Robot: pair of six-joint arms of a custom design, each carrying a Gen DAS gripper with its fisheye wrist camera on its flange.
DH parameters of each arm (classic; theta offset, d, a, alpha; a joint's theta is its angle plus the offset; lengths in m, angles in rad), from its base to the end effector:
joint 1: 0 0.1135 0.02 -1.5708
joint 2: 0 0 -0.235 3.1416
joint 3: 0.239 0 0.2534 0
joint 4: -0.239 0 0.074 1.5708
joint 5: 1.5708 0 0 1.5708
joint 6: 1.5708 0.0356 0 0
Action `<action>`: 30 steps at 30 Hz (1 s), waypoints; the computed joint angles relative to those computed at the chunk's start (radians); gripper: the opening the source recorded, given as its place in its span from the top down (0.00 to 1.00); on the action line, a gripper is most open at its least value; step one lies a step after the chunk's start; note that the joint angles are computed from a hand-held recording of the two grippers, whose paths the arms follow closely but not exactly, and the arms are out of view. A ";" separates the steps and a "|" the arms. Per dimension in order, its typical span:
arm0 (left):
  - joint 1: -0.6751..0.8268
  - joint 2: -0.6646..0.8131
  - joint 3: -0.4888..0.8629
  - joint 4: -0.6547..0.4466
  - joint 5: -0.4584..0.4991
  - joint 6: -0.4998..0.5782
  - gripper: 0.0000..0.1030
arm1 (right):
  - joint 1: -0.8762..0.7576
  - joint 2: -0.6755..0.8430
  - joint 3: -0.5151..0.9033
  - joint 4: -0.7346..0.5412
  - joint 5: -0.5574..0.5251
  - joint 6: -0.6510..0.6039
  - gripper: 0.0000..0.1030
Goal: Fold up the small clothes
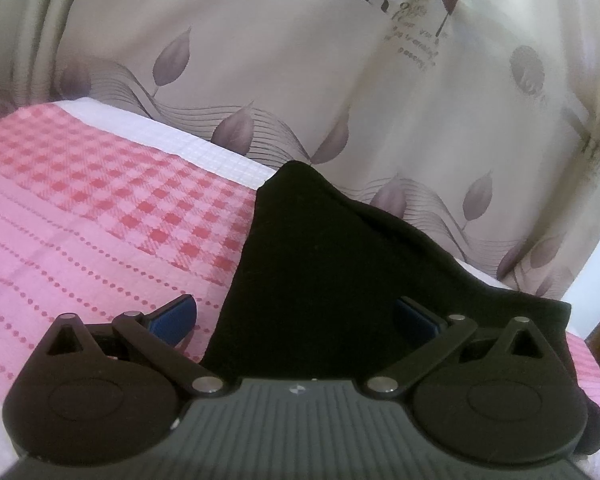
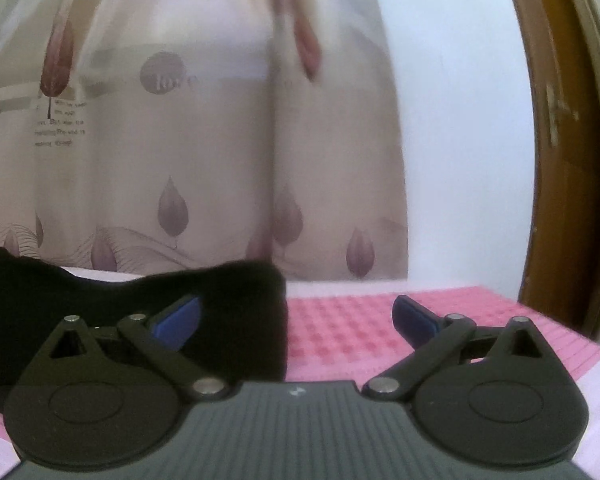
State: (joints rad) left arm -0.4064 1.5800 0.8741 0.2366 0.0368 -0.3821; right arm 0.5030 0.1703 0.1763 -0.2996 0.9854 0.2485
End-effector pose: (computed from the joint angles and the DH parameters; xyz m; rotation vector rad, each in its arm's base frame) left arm 0.3175 -0.1380 0.1849 0.0488 2.0809 -0.5263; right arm 0.1229 0.0337 0.1877 0.4352 1.6904 -0.3680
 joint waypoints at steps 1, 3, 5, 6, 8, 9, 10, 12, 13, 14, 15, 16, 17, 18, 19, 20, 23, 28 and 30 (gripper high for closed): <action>0.000 0.002 0.004 -0.008 0.001 0.003 0.00 | -0.019 0.014 0.002 0.010 -0.035 -0.002 0.00; 0.001 0.008 0.015 -0.022 0.001 0.010 0.00 | -0.035 0.031 0.006 0.016 -0.080 -0.009 0.00; 0.001 0.012 0.026 -0.040 0.002 0.019 0.00 | -0.015 0.032 0.000 0.021 -0.075 -0.010 0.00; 0.003 0.012 0.029 -0.044 0.008 0.028 0.00 | -0.028 0.031 -0.005 0.034 -0.091 -0.018 0.00; 0.006 0.009 0.043 -0.063 0.008 0.064 0.00 | -0.025 -0.001 -0.012 0.015 -0.088 -0.014 0.00; 0.011 0.004 0.055 -0.076 0.015 0.103 0.00 | -0.032 -0.005 -0.014 0.017 -0.095 -0.017 0.00; 0.022 -0.001 0.067 -0.084 0.037 0.154 0.00 | -0.015 0.000 -0.014 0.018 -0.078 -0.011 0.00; 0.054 -0.002 0.108 -0.114 0.097 0.233 0.00 | 0.011 -0.007 -0.019 0.019 -0.050 -0.013 0.00; 0.075 0.005 0.139 -0.142 0.146 0.254 0.00 | 0.018 -0.027 -0.026 0.019 -0.046 -0.021 0.00; 0.106 0.032 0.194 -0.188 0.221 0.274 0.00 | 0.025 -0.044 -0.034 0.023 -0.038 -0.030 0.00; 0.137 0.078 0.277 -0.262 0.296 0.284 0.00 | 0.037 -0.054 -0.036 0.019 -0.023 -0.029 0.00; 0.162 0.123 0.349 -0.320 0.352 0.280 0.01 | 0.040 -0.060 -0.039 0.020 -0.019 -0.030 0.00; 0.190 0.176 0.425 -0.371 0.426 0.262 0.01 | 0.039 -0.065 -0.040 0.020 -0.020 -0.031 0.00; 0.215 0.240 0.509 -0.424 0.501 0.242 0.02 | 0.039 -0.066 -0.041 0.020 -0.019 -0.031 0.00; 0.228 0.298 0.586 -0.475 0.540 0.230 0.05 | 0.041 -0.066 -0.040 0.020 -0.017 -0.031 0.00; 0.234 0.356 0.664 -0.524 0.562 0.228 0.12 | 0.042 -0.065 -0.040 0.022 -0.016 -0.033 0.00; 0.232 0.523 0.894 -0.678 0.589 0.292 0.27 | 0.053 -0.069 -0.044 0.027 -0.005 -0.036 0.00; 0.222 0.670 1.090 -0.817 0.609 0.365 0.27 | 0.058 -0.079 -0.050 0.030 0.001 -0.042 0.00; 0.219 0.692 1.123 -0.836 0.616 0.382 0.27 | 0.062 -0.084 -0.052 0.032 0.004 -0.047 0.00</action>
